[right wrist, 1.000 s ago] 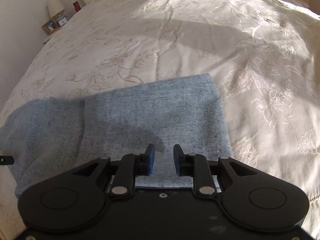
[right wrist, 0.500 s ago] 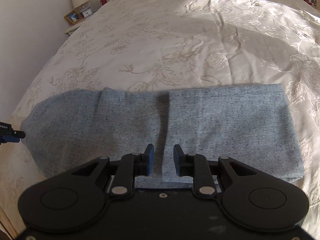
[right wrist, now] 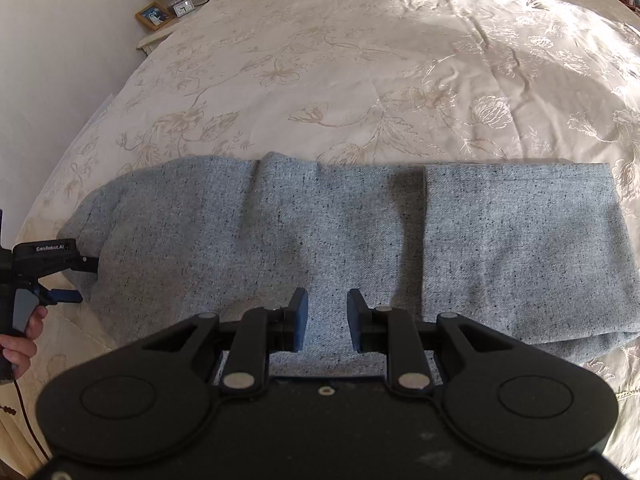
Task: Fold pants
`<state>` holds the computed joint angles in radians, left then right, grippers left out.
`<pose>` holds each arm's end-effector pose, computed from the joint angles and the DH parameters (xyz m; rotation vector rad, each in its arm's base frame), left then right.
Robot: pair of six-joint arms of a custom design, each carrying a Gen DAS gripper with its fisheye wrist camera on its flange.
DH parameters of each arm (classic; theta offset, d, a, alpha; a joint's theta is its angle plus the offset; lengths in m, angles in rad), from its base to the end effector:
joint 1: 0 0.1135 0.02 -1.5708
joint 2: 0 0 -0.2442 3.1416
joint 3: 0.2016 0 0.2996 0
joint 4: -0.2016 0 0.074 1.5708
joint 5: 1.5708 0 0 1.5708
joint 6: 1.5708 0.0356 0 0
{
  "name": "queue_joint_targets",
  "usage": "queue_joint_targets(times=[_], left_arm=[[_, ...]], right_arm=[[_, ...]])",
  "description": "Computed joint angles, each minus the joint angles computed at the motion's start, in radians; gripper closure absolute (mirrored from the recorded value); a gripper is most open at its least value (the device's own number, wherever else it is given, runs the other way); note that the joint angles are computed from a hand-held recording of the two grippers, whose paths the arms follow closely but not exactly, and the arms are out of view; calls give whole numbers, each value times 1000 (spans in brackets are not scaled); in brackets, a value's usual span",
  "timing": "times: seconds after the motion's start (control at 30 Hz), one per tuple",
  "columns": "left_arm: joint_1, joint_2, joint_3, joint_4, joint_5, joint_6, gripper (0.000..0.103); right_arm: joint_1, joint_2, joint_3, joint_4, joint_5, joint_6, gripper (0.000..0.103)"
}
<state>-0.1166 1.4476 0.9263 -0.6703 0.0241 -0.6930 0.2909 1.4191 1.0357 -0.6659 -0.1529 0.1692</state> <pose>0.3127 -0.0375 0.1599 -0.7875 2.6791 -0.2420 0.3166 0.1005 0.2061 -0.2148 2.6375 0.3583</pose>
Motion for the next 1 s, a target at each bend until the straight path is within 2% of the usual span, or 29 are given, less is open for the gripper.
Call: queue_joint_targets(times=[0.2, 0.23, 0.27, 0.3, 0.37, 0.47, 0.57, 0.8, 0.93, 1.0], left_arm=[[-8, 60, 43, 44, -44, -12, 5], [-11, 58, 45, 53, -49, -23, 12], [-14, 48, 42, 67, -54, -35, 24], [-17, 46, 54, 61, -64, -39, 30], [-22, 45, 86, 37, -80, -12, 52], [-62, 36, 145, -24, -135, 23, 63], [-116, 20, 199, -83, -204, 35, 65], [-224, 17, 372, -205, -270, -10, 66], [-325, 75, 521, -269, -332, -36, 67], [-382, 124, 607, -292, -368, -52, 67]], right_arm=[[40, 4, 16, -23, 17, 1, 80], [41, 2, 17, -29, 19, 1, 80], [43, 1, 20, -33, 21, 2, 80], [43, 1, 23, -38, 23, 2, 80], [41, -4, 26, -44, 26, 2, 80], [29, -16, 20, -45, 24, 4, 80], [9, -34, 2, -41, 14, 14, 80], [-75, -71, -54, -22, -44, -11, 80], [-157, -69, -82, 4, -84, -70, 80], [-208, -5, -61, -5, -114, -114, 79]])
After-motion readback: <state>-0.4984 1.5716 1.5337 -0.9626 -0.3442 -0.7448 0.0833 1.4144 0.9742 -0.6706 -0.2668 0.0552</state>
